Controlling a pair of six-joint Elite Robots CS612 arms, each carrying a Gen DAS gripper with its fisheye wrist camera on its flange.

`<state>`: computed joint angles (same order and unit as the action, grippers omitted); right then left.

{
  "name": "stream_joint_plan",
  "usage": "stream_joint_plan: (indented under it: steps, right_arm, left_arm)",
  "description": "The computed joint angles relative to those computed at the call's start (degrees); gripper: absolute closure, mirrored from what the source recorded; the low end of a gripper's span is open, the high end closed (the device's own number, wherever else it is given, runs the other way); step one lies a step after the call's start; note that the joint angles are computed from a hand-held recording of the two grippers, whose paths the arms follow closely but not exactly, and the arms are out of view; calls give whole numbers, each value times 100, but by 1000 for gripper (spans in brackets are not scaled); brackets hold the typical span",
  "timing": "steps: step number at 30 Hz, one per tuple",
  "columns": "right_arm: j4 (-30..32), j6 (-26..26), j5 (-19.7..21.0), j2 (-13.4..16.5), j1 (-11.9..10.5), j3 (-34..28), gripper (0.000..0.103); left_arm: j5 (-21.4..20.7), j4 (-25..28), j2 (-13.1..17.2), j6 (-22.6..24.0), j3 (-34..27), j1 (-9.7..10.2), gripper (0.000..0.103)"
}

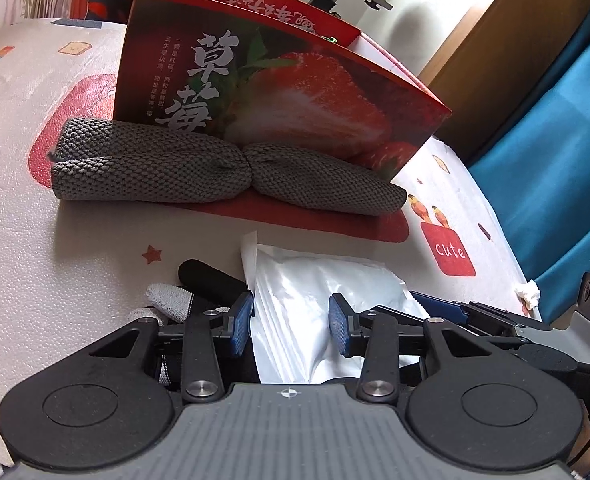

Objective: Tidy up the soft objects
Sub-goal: 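Close both grippers on the white plastic packet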

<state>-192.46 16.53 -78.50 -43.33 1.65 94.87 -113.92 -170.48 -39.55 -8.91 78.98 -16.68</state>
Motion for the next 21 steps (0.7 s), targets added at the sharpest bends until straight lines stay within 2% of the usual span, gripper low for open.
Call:
stream_joint_plan:
  steps: [13,17,19,21]
  right_arm:
    - [82,182,387,-18,-73,19,30]
    - [83,138,547,-20,-89,15,47]
    - [96,-23,550,-38,-72,13,50]
    - [112,-335,387,-74,-18,16,53]
  left_arm:
    - [21,-199,-12,35,94,13,59]
    - [152,-249,-62,201,162,-20,60]
    - [202,-295,-87,266,200,-32,63]
    - [225,-340,-106,310,227,-35,69]
